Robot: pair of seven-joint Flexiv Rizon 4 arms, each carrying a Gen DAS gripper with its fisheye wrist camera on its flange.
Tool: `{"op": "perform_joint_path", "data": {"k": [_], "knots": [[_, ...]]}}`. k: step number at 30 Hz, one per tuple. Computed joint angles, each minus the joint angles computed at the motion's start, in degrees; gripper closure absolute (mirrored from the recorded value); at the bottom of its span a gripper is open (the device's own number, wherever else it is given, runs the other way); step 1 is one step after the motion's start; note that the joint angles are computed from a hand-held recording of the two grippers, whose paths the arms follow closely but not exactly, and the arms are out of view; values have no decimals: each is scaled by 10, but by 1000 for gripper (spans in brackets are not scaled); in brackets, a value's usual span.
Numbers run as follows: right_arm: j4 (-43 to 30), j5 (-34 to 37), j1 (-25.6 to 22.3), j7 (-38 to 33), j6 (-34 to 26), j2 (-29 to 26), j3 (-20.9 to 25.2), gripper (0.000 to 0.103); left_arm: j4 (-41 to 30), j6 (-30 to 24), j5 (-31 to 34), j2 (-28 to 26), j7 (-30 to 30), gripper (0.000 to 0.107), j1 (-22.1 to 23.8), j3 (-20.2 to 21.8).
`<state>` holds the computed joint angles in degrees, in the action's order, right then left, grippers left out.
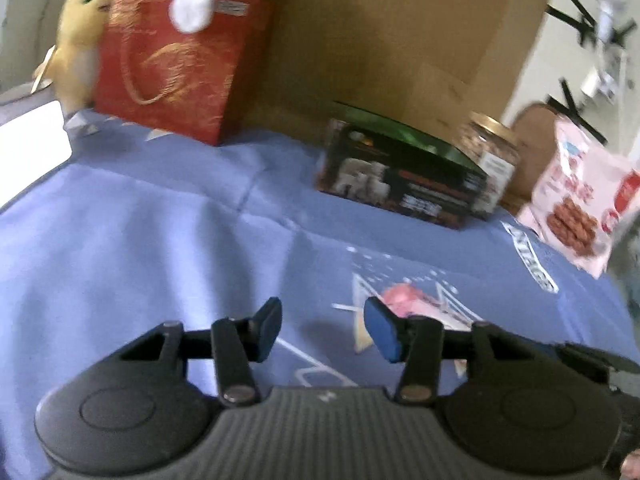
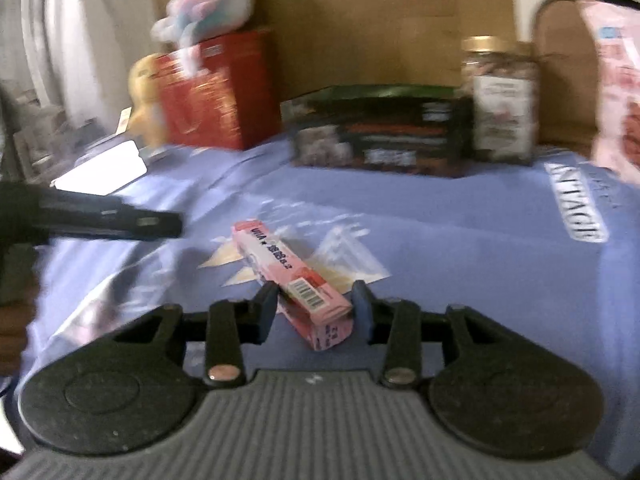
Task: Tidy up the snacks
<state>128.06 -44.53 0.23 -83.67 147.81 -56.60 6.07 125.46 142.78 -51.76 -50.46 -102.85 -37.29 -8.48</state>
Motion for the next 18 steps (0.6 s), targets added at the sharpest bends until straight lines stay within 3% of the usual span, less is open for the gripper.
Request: {"op": "perform_joint_path", "data": {"k": [3, 6, 15, 18], "knots": [[-20, -76, -35, 53, -17, -5, 0, 57, 21, 0, 63, 6, -56, 57, 37, -7], [-22, -99, -35, 50, -19, -4, -11, 52, 13, -13, 92, 5, -60, 51, 43, 3], [-32, -114, -37, 50, 1, -19, -17, 46, -102, -92, -6, -21, 121, 46, -15, 39], [-33, -126, -41, 55, 6, -21, -21, 46, -149, -132, -81, -33, 209, 50, -43, 46]]}}
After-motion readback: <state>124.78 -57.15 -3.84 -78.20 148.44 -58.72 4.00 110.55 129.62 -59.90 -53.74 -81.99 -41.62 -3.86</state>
